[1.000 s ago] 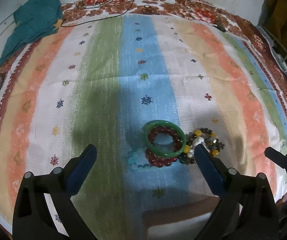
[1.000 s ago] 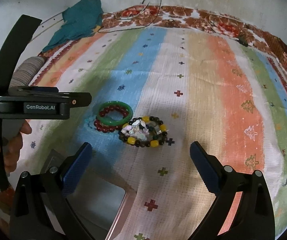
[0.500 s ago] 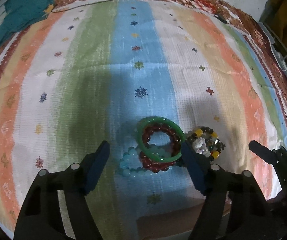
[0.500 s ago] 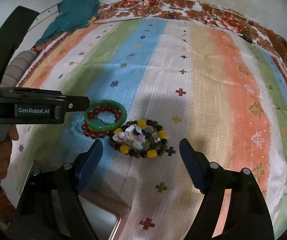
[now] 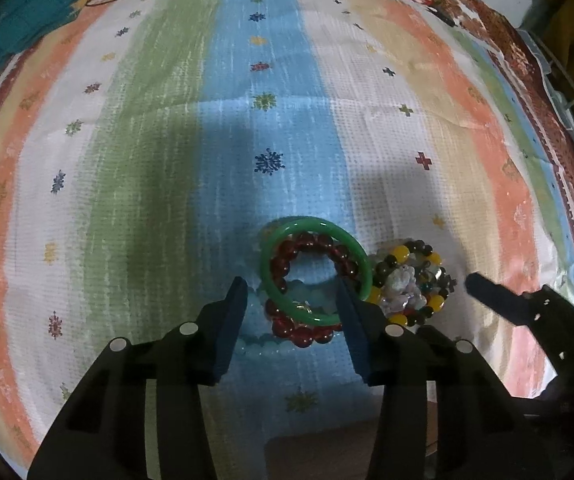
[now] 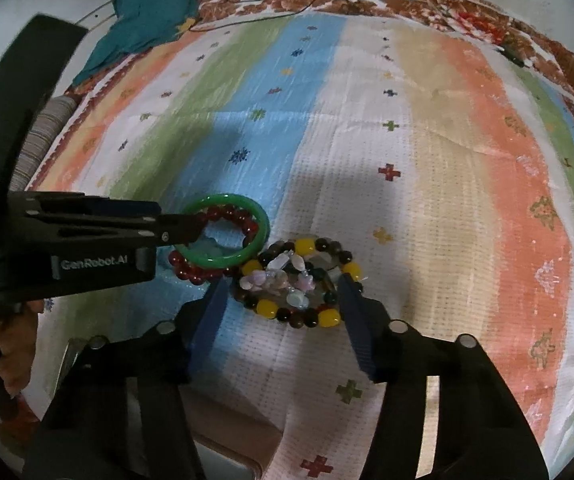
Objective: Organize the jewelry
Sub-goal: 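Close the left tool on the green jade bangle while the right tool lowers onto the white-stone bracelet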
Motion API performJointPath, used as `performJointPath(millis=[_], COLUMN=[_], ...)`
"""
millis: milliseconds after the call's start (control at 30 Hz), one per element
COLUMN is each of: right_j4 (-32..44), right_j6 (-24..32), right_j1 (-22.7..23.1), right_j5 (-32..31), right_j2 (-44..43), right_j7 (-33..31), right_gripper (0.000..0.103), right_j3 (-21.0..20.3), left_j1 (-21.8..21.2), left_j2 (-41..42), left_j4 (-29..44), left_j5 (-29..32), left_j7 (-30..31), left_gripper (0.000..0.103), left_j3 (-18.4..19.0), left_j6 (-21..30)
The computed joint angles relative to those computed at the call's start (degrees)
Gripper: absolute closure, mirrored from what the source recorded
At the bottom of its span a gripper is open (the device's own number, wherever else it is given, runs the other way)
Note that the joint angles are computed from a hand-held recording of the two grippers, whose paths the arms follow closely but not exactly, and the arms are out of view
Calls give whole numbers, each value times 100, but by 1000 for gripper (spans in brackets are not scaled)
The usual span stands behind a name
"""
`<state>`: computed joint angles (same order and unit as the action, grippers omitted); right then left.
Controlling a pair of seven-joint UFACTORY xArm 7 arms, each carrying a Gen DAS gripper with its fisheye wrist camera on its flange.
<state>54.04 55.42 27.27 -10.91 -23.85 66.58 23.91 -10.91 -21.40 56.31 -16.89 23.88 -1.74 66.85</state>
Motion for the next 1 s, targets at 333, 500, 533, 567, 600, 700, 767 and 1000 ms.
performJointPath(millis=[333, 500, 533, 567, 600, 700, 767, 1000], right_j4=[3, -14, -52, -80, -106, -148, -172, -192], right_j6=[-176, -196, -227, -261, -297, -331, -347, -354], right_j1=[50, 102, 106, 108, 103, 95, 95, 52], right_j5=[120, 183, 198, 216, 225, 238, 223, 146], right_j2=[239, 363, 345, 334, 329, 340, 329, 206], right_j7=[-163, -261, -260, -262, -260, -285, -296, -259], right_gripper=[70, 83, 84, 85, 87, 94, 96, 102], right_j3=[-126, -164, -182, -199, -212, -230, -224, -199], left_j1=[0, -1, 1, 4, 5, 2, 9, 29], left_j2=[137, 110, 115, 120, 122, 106, 115, 175], left_j4=[67, 37, 39, 35, 23, -20, -12, 80], left_j5=[2, 18, 18, 8, 8, 30, 64, -57], left_j7=[-50, -67, -79, -93, -99, -86, -107, -36], left_gripper=[76, 80, 84, 85, 86, 87, 93, 103], left_j3=[-48, -46, -45, -40, -39, -44, -52, 27], left_j6=[43, 18, 10, 0, -14, -63, -99, -8])
